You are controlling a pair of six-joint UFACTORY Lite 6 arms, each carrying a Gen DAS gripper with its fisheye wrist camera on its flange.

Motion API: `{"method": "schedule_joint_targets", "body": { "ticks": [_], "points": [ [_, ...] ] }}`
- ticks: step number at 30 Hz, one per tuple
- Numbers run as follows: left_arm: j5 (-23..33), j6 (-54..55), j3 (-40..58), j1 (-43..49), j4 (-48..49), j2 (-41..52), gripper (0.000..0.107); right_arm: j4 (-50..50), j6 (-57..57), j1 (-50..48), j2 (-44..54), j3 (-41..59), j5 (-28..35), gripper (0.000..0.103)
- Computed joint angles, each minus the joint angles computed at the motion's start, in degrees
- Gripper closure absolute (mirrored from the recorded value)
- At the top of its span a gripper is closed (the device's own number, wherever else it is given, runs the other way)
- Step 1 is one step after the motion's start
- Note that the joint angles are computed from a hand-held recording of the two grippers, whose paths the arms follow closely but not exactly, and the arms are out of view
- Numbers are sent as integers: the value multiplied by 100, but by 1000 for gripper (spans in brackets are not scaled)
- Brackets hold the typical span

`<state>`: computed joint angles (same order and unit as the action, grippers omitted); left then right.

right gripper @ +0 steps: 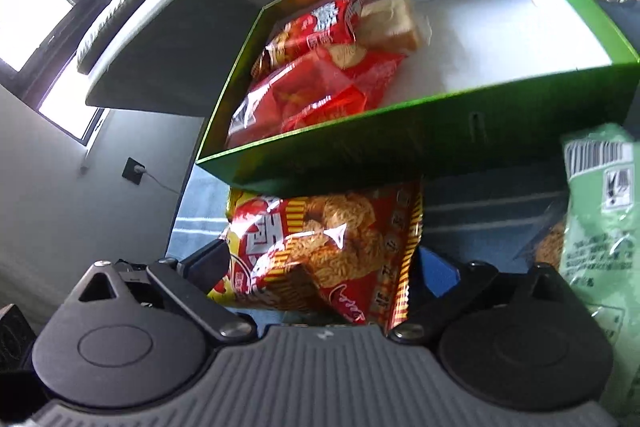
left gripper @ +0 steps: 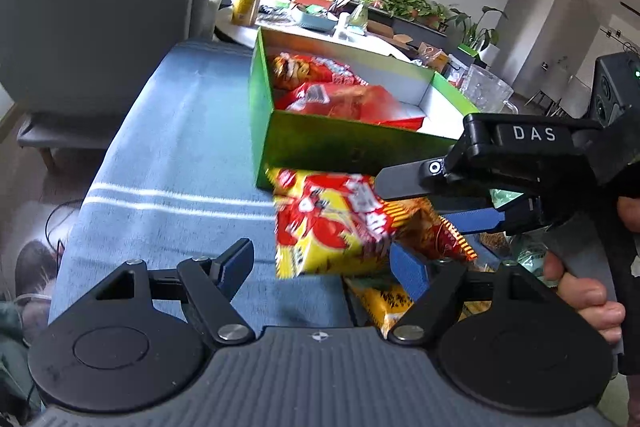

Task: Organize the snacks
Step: 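Grasp the red-yellow snack bag with the right gripper, then carry the red-yellow bag into the green box and open the right gripper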

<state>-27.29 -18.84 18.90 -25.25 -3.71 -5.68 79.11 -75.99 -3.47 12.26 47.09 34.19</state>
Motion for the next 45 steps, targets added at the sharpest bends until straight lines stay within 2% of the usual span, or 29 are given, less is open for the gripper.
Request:
{"method": "schedule_joint_targets", "body": {
  "ticks": [4, 6, 8, 10, 12, 14, 18, 27, 31, 37, 45],
  "points": [
    [-25, 39, 332, 12, 175, 429, 35, 48, -90, 11, -48, 11, -74, 16],
    [7, 87, 448, -42, 81, 642, 35, -16, -50, 56, 36, 48, -99, 28],
    [-41, 0, 475, -34, 167, 762, 36, -90, -60, 108, 143, 117, -116, 31],
    [-105, -155, 400, -14, 293, 726, 38, 56, -276, 147, 104, 54, -190, 33],
    [-129, -360, 281, 20, 487, 521, 43, 226, -519, 148, -33, -72, -219, 41],
    [-73, -518, 164, -7, 624, 191, 43, 382, -724, 179, -282, -254, -276, 44],
    [52, 560, 63, -439, -554, -343, 43, 770, -1205, 232, -878, -670, -365, 44],
    [236, 1561, 509, -897, -1529, -683, 41, 707, -1221, -384, -1675, -862, 280, 44],
    [170, 1414, 1186, -930, -1283, -203, 41, 925, -1376, -822, -1671, -637, 602, 44],
    [234, 1099, 2400, -905, -770, 856, 41, 1011, -1226, -1352, -1089, 67, 910, 44],
    [558, 1799, 3746, -1063, -1144, 2054, 41, 1076, -1123, -1600, -132, 1017, 867, 44]
  ]
}}
